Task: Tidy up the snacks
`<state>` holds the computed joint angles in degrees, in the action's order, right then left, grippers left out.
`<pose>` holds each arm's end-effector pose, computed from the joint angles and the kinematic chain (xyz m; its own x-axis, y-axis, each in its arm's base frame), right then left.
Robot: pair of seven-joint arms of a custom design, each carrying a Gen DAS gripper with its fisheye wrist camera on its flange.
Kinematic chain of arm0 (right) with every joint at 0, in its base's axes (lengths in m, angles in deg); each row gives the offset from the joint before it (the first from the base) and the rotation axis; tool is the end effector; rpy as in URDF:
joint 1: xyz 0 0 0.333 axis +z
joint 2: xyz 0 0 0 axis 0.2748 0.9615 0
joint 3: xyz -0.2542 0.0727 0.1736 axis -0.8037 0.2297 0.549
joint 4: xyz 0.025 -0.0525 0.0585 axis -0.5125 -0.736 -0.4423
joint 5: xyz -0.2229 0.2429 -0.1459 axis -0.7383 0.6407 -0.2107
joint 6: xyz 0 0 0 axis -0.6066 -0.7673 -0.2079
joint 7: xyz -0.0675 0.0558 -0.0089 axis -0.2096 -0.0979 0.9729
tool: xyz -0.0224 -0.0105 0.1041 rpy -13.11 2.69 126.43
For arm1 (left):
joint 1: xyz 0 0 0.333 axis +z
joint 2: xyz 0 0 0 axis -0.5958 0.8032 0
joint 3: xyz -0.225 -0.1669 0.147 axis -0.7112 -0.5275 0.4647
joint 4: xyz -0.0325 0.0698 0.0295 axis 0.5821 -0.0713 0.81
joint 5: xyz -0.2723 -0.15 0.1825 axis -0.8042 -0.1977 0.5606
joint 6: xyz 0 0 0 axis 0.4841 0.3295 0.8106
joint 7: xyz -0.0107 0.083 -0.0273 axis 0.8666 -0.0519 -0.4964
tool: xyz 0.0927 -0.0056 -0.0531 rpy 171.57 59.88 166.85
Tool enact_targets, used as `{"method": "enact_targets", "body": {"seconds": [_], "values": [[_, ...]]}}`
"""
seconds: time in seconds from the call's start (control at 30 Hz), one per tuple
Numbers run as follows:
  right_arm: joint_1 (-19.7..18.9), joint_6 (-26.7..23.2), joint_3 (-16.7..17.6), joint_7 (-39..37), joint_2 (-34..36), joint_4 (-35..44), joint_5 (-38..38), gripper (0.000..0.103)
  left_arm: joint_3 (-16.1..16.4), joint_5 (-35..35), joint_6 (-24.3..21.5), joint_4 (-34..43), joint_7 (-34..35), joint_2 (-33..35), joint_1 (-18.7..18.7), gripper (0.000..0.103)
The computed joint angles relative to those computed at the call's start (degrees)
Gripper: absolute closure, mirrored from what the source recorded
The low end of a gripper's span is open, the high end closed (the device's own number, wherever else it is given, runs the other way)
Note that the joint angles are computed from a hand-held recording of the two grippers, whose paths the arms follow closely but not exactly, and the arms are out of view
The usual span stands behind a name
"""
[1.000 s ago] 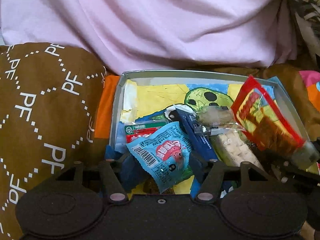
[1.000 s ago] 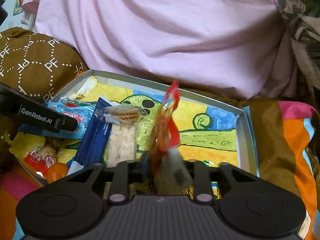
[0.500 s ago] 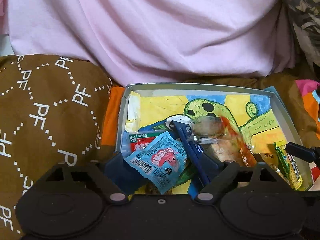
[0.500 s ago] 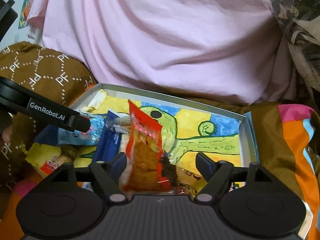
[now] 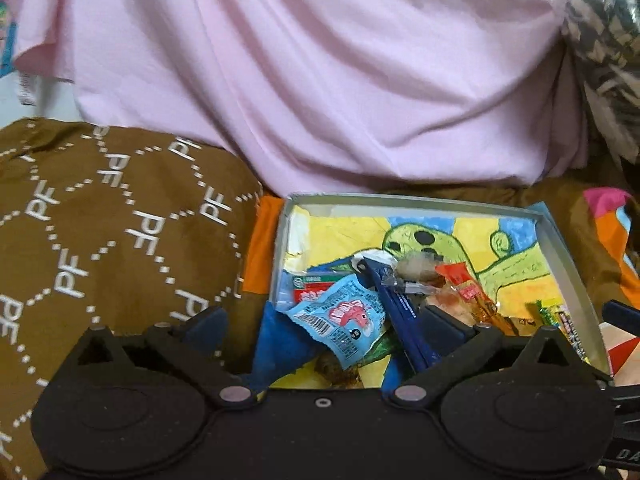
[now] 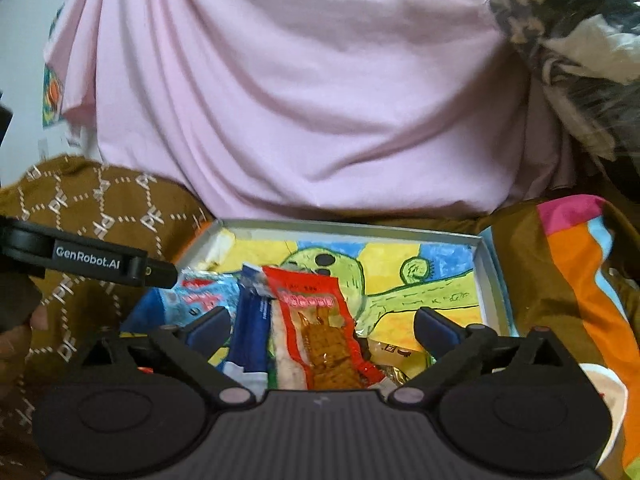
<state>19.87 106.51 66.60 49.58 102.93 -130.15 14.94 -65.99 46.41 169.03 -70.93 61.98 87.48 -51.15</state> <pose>0.6903 0.2789 0.4219 0.5601 -0.8281 0.0236 -0.2833 -0.2183 -0.9339 0.6562 -0.1998 0.4501 0.3223 -0.9408 0.1048 -0.4801 -0.2579 -0.8384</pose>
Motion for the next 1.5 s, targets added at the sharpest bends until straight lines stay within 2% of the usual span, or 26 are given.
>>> {"method": "enact_targets", "body": {"seconds": [0.13, 0.23, 0.33, 0.57, 0.83, 1.03, 1.3, 1.5], "values": [[-7.9, 4.5, 9.5, 0.0, -1.5, -7.3, -2.5, 0.0, 0.5, 5.6, -1.2, -5.0, -7.2, -4.4, -1.4, 0.001], [-13.4, 7.5, 15.3, 2.1, -2.5, -12.8, -5.5, 0.0, -0.7, 10.1, -2.9, -8.9, -12.1, -7.7, -1.5, 0.001], [-18.1, 9.7, 19.5, 4.7, -3.7, -18.0, -8.3, 0.0, -2.7, 14.5, -5.5, -12.8, -17.1, -11.0, -1.4, 0.001], [-25.6, 15.0, 24.5, 11.0, -8.0, -29.7, -13.8, 0.0, -7.9, 20.4, -13.4, -20.8, -25.7, -16.9, -1.5, 0.001], [-32.3, 19.1, 26.9, 19.3, -13.6, -41.0, -18.6, 0.0, -12.4, 21.7, -20.7, -28.3, -30.3, -21.4, -2.7, 0.001], [-34.8, 20.1, 26.4, 24.9, -17.1, -46.2, -22.2, 0.0, -14.0, 20.4, -22.2, -31.8, -30.9, -23.0, -3.4, 0.001], [-33.6, 19.1, 22.3, 31.2, -20.8, -49.9, -24.6, 0.0, -15.0, 18.4, -22.7, -34.1, -29.4, -22.9, -4.1, 0.001], [-28.7, 17.8, 16.2, 33.5, -22.8, -51.5, -25.5, 0.0, -15.0, 17.4, -22.7, -34.6, -27.4, -21.6, -4.8, 0.001]]}}
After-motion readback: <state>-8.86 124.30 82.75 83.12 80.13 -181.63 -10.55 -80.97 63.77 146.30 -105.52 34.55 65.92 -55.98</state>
